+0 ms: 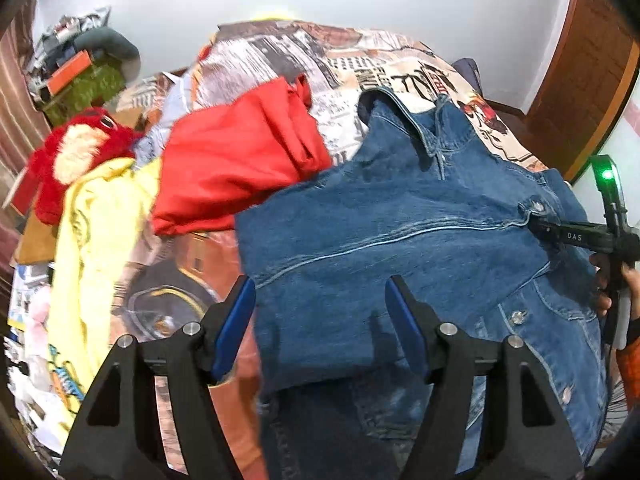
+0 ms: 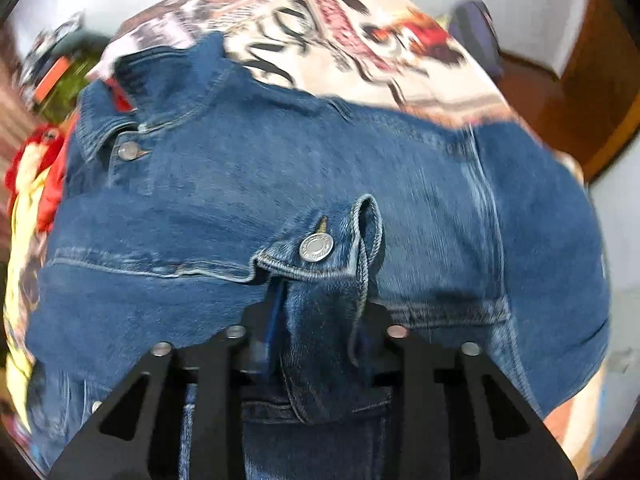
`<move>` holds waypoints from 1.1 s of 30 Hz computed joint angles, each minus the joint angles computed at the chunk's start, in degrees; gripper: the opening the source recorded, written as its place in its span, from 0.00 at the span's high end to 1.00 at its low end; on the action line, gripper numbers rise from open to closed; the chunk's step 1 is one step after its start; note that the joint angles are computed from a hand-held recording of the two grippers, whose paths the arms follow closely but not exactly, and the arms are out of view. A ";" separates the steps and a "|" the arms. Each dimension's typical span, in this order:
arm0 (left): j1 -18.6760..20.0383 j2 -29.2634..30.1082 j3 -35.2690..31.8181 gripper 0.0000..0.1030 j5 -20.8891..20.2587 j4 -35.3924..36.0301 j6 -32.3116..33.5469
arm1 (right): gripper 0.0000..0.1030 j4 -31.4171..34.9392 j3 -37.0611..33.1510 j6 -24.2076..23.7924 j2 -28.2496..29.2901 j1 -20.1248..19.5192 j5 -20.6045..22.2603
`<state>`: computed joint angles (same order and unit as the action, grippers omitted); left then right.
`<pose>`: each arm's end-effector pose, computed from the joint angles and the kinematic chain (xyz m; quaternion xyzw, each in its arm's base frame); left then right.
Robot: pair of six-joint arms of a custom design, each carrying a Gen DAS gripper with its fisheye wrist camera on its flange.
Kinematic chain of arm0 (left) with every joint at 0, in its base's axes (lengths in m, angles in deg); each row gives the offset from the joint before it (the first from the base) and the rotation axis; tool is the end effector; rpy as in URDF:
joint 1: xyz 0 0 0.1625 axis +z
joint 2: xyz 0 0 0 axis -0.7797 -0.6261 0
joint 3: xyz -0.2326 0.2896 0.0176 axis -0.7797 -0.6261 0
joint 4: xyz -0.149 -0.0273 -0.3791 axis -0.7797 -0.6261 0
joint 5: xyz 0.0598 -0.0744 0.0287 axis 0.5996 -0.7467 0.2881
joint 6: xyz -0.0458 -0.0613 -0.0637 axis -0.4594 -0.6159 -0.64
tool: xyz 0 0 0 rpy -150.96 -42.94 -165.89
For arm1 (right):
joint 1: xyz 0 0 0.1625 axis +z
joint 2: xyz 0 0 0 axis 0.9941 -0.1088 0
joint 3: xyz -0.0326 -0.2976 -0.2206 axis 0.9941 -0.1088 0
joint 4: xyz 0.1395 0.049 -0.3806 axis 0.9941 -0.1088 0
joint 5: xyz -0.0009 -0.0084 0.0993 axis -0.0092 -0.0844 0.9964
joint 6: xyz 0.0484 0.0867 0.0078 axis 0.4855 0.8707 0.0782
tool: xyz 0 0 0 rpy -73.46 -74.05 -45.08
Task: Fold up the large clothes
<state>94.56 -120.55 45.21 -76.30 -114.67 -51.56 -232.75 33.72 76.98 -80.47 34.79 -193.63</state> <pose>-0.0511 -0.3443 0.3796 0.0323 0.8827 -0.3014 0.3591 0.3549 -0.4973 0.0421 0.2185 -0.9236 0.1153 0.2930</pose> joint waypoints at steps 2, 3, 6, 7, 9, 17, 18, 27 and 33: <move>1.47 1.16 0.70 0.36 -1.04 -4.03 2.74 | 0.81 -2.07 0.14 -2.93 -0.27 0.93 -1.18; 2.12 1.84 0.86 0.36 -1.33 -5.04 3.22 | 0.81 -4.17 0.53 -4.80 -0.78 1.65 -1.91; 5.04 4.53 1.25 0.36 -3.83 -9.25 6.16 | 0.82 -9.87 1.85 -7.50 -3.09 2.53 -0.68; 5.77 5.23 1.34 0.36 -4.44 -9.90 6.80 | 0.82 -10.72 1.93 -7.80 -3.54 2.70 -0.38; 7.03 6.70 1.65 0.35 -5.30 -11.06 8.18 | 0.81 -12.27 1.83 -8.99 -3.87 2.94 -0.99; 7.63 5.25 4.22 0.29 -5.16 -16.80 9.86 | 0.74 -4.38 -0.92 -4.36 1.12 0.58 -4.90; 7.83 5.02 4.44 0.29 -5.31 -17.45 9.98 | 0.73 -2.93 -0.89 -3.03 1.10 0.22 -4.81; 4.83 5.27 3.30 0.29 -1.21 -15.69 9.52 | 0.67 0.11 0.95 -1.00 -4.51 0.39 0.06; 0.89 5.68 2.45 0.29 2.36 -20.07 11.95 | 0.64 -5.39 4.06 -3.62 -10.06 2.48 -3.81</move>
